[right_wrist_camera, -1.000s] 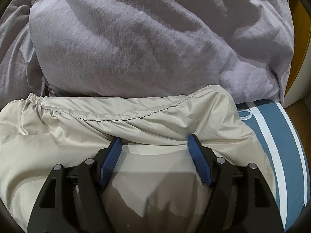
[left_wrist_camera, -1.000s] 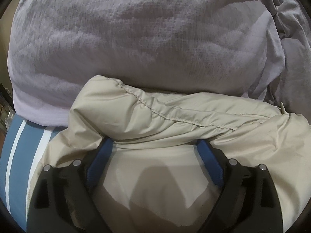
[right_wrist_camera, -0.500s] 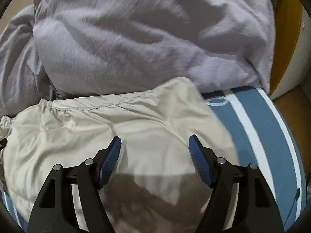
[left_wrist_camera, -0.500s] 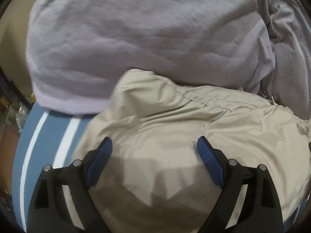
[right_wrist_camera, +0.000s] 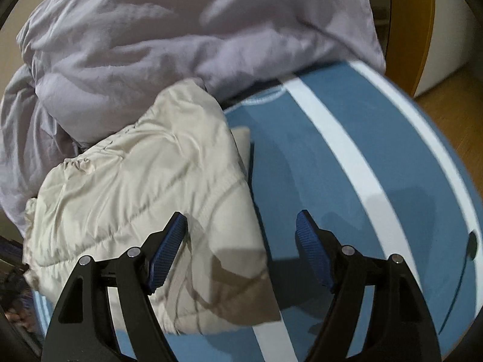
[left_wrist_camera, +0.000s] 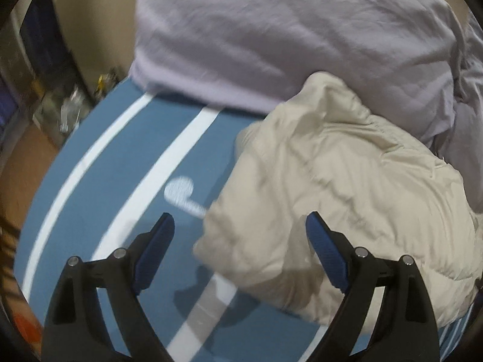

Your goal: Fold large clothes

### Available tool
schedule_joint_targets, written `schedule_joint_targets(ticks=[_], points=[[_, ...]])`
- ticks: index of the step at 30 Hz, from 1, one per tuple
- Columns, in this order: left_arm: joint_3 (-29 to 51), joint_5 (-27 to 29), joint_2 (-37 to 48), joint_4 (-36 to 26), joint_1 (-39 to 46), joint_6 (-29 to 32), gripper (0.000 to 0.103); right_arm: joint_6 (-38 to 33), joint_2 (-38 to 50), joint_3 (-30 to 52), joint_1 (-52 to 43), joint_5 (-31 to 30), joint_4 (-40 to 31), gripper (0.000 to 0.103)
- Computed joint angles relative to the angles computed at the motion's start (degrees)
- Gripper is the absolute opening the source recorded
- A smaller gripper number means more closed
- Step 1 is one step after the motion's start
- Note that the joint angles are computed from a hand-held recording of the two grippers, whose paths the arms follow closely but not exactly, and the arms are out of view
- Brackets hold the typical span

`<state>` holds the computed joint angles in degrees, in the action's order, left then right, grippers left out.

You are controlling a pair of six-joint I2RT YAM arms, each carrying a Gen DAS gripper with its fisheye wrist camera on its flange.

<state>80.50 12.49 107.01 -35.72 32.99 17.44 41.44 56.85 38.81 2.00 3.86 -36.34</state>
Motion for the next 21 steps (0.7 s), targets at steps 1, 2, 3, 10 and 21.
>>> schedule_joint_targets(ticks=[1, 2, 3, 10, 21], points=[[-0.21, 0.2, 0.35, -0.08, 0.48, -0.32, 0.088, -0.55, -0.72, -1.13, -1.33, -2.4, 0.7, 0.077], [-1.23, 0.74, 0.87, 0.57, 1.69, -0.12, 0.088, -0.99, -0.89, -1.68, -2.09, -3.59, 1.22, 0.077], [0.3, 1.59, 1.23, -1.71, 3.33, 0.25, 0.087, -1.11, -1.43, -2.42, -2.6, -4.84, 1.68, 0.077], [6.11, 3.59, 5.74, -4.75, 2.33, -1.04, 0.082, 0.49, -1.57, -5.18, -1.52, -8.91, 4.01, 0.077], [9.74, 10.8, 8.27, -7.92, 2.22, -2.75, 0.052, 11.97, -1.88, -5.18, 10.11, -0.45, 4.15, 0.044]])
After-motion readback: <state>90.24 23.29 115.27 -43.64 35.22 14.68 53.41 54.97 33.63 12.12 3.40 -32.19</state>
